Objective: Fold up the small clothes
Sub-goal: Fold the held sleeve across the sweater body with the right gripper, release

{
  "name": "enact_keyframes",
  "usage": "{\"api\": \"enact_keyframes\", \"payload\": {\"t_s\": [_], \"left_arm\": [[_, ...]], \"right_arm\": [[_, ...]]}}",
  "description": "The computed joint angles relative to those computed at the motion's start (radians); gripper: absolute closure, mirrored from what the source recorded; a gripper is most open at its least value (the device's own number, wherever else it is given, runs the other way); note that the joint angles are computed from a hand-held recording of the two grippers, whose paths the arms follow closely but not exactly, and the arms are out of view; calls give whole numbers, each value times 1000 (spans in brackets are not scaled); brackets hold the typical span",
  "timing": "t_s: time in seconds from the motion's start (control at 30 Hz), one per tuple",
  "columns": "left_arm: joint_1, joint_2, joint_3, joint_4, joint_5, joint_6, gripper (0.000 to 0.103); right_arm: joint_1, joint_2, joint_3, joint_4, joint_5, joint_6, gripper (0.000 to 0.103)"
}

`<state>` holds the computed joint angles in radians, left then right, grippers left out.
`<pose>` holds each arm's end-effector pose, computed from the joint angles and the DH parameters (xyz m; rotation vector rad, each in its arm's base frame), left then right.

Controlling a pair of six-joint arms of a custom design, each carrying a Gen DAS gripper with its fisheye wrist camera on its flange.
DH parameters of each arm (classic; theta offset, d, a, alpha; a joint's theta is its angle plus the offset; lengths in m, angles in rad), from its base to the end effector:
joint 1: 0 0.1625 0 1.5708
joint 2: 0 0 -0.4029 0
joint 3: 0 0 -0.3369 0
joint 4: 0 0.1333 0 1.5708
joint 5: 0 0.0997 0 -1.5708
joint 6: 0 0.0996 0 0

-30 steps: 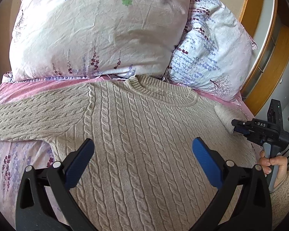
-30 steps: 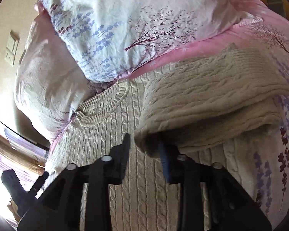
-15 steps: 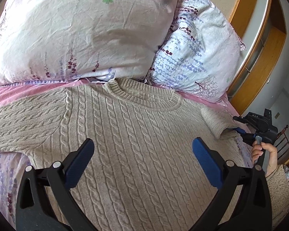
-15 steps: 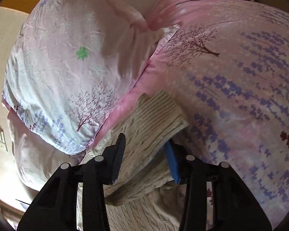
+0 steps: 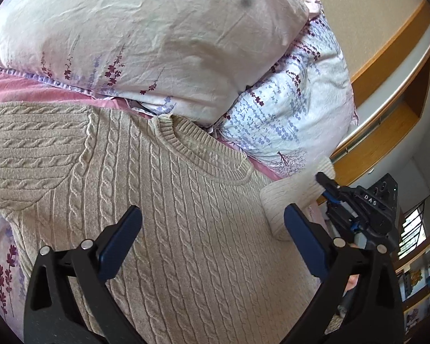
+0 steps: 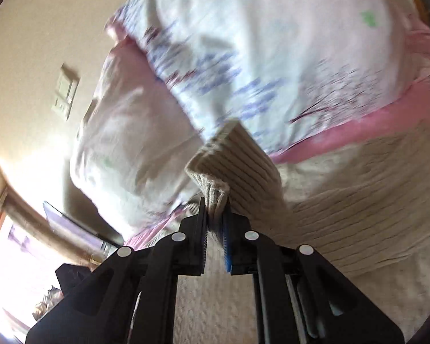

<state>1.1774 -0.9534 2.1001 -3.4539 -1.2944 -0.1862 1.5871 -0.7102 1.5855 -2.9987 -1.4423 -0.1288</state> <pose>-0.0473 -0.5327 0.1799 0.1433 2.8649 -1.1728 0.1568 -0.6556 0.1348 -0.2657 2.9187 -0.8402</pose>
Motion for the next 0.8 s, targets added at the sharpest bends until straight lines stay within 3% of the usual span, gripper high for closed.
{"api": "enact_keyframes", "payload": {"t_s": [0.07, 0.17, 0.23, 0.3, 0.47, 0.6, 0.7, 0.8], "left_arm": [[10, -4, 2, -4, -14, -32, 5], [21, 1, -9, 22, -11, -69, 5], [27, 10, -20, 47, -15, -87, 5], [31, 23, -39, 80, -24, -99, 9], [44, 72, -116, 196, -95, -144, 25], [35, 112, -161, 259, -98, -172, 33], [30, 132, -183, 291, -81, -190, 37], [26, 148, -196, 290, -62, -204, 41]], "right_arm": [[32, 65, -58, 98, -9, -23, 92], [73, 151, -175, 335, -116, -37, 71], [66, 150, -171, 376, -117, 0, 62], [47, 100, -105, 316, -97, 24, 48], [-40, -75, 104, 50, -65, 130, 48], [-150, -199, 249, -130, -78, 308, 54], [-219, -222, 275, -171, -70, 372, 59], [-244, -212, 271, -192, -60, 392, 62]]}}
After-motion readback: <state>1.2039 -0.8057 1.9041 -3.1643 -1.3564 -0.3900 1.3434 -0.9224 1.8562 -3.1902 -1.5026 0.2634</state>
